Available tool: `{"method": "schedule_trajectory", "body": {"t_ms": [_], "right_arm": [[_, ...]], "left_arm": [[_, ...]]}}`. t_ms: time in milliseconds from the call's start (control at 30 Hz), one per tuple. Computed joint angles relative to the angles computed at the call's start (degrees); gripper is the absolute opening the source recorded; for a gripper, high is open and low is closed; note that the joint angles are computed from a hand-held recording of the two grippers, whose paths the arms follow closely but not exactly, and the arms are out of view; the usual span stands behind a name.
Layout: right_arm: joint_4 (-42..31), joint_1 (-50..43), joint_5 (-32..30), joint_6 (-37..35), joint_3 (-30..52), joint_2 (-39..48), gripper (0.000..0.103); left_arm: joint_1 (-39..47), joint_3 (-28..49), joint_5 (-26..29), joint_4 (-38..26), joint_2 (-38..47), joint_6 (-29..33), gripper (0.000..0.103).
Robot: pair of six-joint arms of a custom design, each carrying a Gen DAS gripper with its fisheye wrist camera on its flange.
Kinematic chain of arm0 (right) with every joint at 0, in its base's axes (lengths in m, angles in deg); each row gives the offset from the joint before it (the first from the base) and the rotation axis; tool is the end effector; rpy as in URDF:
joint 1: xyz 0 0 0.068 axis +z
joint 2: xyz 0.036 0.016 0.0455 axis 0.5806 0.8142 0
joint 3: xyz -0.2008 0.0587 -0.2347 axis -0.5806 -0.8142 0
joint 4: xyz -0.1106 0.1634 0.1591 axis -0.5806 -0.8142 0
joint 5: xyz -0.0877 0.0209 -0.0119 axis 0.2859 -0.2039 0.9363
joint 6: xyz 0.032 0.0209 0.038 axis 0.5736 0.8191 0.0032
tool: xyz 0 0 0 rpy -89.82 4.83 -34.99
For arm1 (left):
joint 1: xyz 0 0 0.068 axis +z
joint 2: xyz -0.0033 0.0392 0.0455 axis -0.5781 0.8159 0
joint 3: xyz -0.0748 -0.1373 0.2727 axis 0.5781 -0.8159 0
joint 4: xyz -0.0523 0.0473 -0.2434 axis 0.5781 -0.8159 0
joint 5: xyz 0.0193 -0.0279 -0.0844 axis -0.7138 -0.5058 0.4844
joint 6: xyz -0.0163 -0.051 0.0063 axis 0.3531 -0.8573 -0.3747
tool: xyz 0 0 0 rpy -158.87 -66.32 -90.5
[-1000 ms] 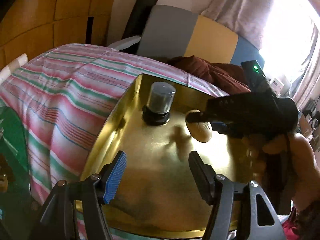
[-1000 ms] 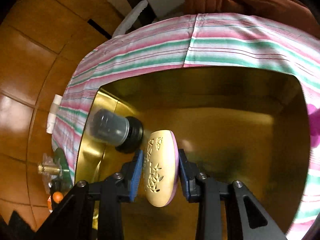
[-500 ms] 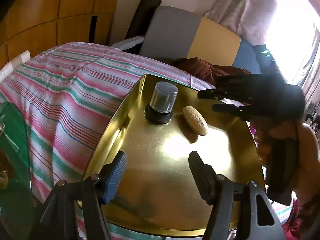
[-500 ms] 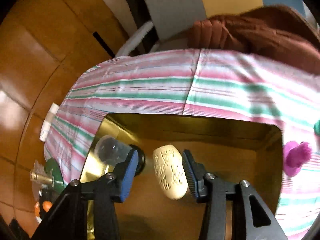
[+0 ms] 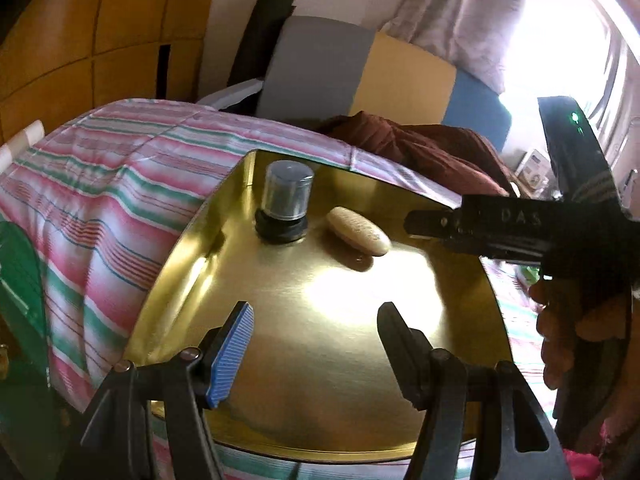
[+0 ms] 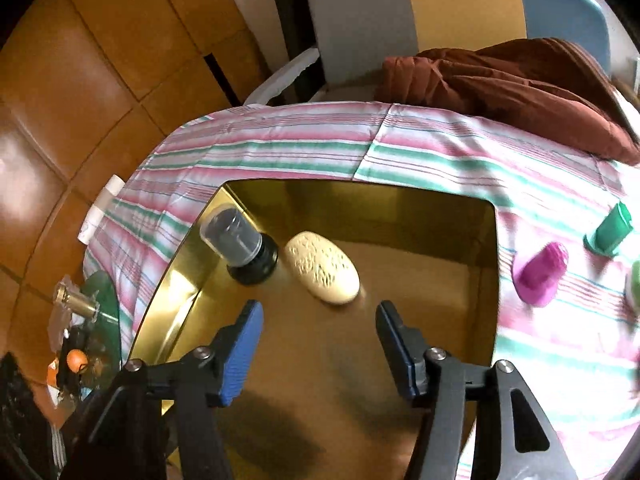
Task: Organize rigid objects
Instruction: 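Open the right gripper to set the yellow block beside the cup, then move both grippers back toward the toys on the bed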
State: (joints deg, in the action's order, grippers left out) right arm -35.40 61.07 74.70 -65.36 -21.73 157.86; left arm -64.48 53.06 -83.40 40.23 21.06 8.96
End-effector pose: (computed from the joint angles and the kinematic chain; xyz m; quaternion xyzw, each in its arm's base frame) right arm 0.3226 0.1645 0.1582 -0.1750 0.9317 0.2044 0.2440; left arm 0.1600 -0.0762 0.1255 -0.1509 0.9067 -0.0835 0.3849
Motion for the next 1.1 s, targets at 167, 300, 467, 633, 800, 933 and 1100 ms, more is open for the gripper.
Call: {"method": "schedule_trajectory", "body": {"t_ms": [167, 300, 467, 633, 800, 933, 1100], "right_arm": [[0.38, -1.74, -0.36, -1.89, -4.33, -3.81, 0.062], [0.90, -5.13, -0.68, -3.80, -8.22, -7.76, 0.062], [-0.65, -12.18, -2.12, -7.42, -11.60, -11.56, 0.063], [-0.98, -20.36, -3.74, -11.28, -15.35, -13.45, 0.066], [-1.47, -29.55, -5.24, -16.66, -17.59, -12.47, 0.066], [-3.39, -37.58, -4.92, -21.27, -16.17, -9.21, 0.066], [-5.04, -46.52, -1.90, -27.73, -11.18, -5.51, 0.066]], "left_arm": [[-3.12, 0.22, -1.10, 0.33, 0.19, -0.39, 0.066], [-5.35, 0.83, -2.47, -0.54, -0.17, -0.29, 0.067], [-9.06, 1.65, -3.86, -0.90, 0.04, -0.98, 0.067], [-13.17, 2.79, -4.12, 0.20, 1.54, -1.17, 0.067], [-18.38, 5.23, -5.47, -0.71, 2.04, -1.34, 0.067], [-21.94, 8.27, -6.51, -2.58, 2.93, -0.72, 0.067], [-25.64, 11.23, -7.18, -3.95, 4.81, -0.77, 0.067]]}}
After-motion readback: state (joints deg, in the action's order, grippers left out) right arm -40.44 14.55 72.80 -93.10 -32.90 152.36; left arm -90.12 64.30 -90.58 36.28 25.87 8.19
